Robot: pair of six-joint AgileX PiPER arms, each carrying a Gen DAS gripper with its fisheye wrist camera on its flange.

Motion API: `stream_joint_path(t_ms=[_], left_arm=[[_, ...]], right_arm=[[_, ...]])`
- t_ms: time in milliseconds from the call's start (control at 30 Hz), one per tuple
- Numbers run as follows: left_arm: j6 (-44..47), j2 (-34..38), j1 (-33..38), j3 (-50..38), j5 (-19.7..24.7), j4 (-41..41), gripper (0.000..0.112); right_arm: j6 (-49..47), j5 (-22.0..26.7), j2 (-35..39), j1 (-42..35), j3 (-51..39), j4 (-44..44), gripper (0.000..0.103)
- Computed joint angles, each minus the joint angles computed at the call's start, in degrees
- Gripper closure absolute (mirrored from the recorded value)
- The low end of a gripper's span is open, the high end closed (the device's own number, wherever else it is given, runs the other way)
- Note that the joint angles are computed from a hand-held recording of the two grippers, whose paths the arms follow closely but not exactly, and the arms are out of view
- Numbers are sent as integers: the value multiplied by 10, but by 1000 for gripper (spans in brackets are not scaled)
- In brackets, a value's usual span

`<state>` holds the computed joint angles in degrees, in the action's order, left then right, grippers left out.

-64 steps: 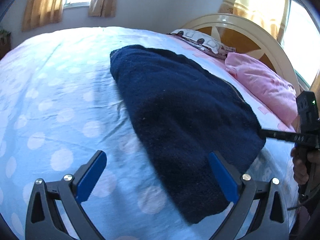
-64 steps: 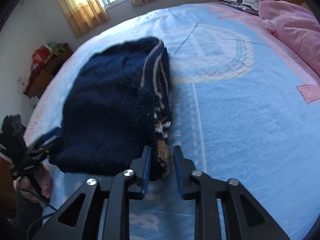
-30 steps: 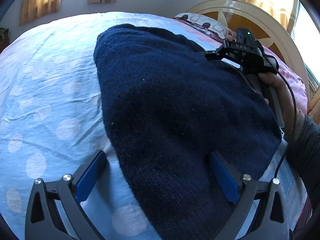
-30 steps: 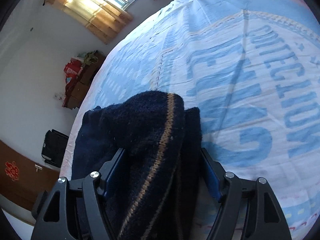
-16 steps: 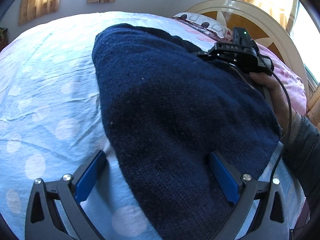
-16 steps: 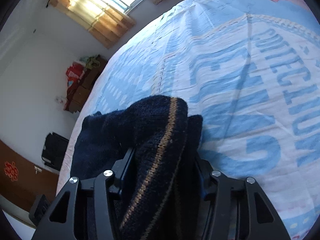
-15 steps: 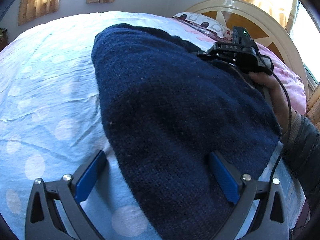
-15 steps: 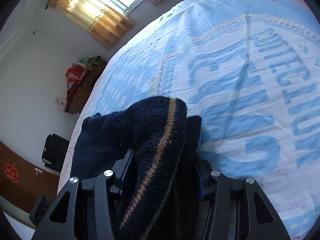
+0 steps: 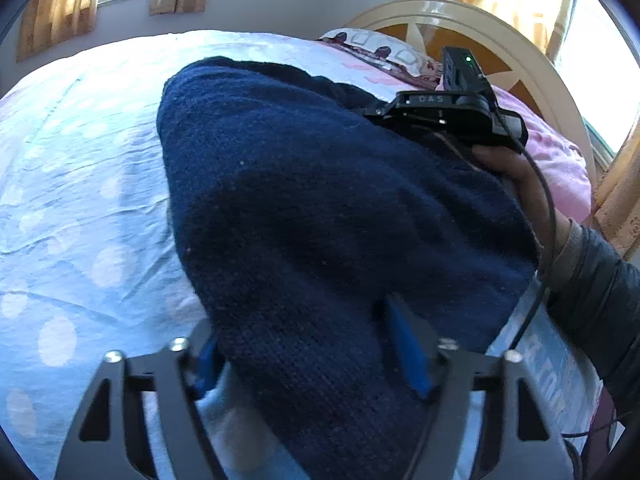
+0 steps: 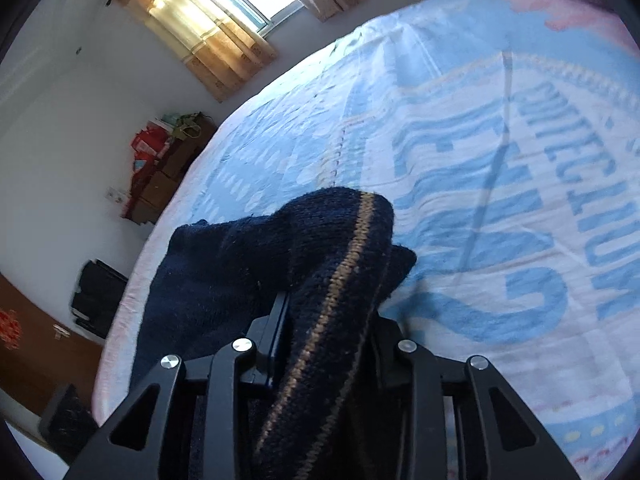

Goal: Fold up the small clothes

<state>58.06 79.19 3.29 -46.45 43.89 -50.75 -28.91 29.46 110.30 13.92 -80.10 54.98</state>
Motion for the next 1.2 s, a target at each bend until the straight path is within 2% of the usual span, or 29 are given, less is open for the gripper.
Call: stream_joint_path(t_ms=[167, 233, 333, 467, 700, 1200], left_arm=[[-5, -7, -4, 2, -5, 6, 63], [-18, -12, -6, -2, -3, 15, 76], [-49, -19, -6, -11, 1, 35, 84], [-80, -31, -28, -14, -20, 70, 86], [-100, -29, -29, -36, -10, 83, 88], [-40, -107, 69, -41, 89, 43, 89]], right_arm=[[43, -9, -4, 6, -2, -34, 73], [62, -14, -10, 9, 0, -48, 75], [96, -34, -28, 20, 11, -81, 79], [180, -39, -30, 30, 1, -163, 83], [203, -43, -48, 33, 11, -177, 85], [274, -54, -102, 92, 18, -227, 86]])
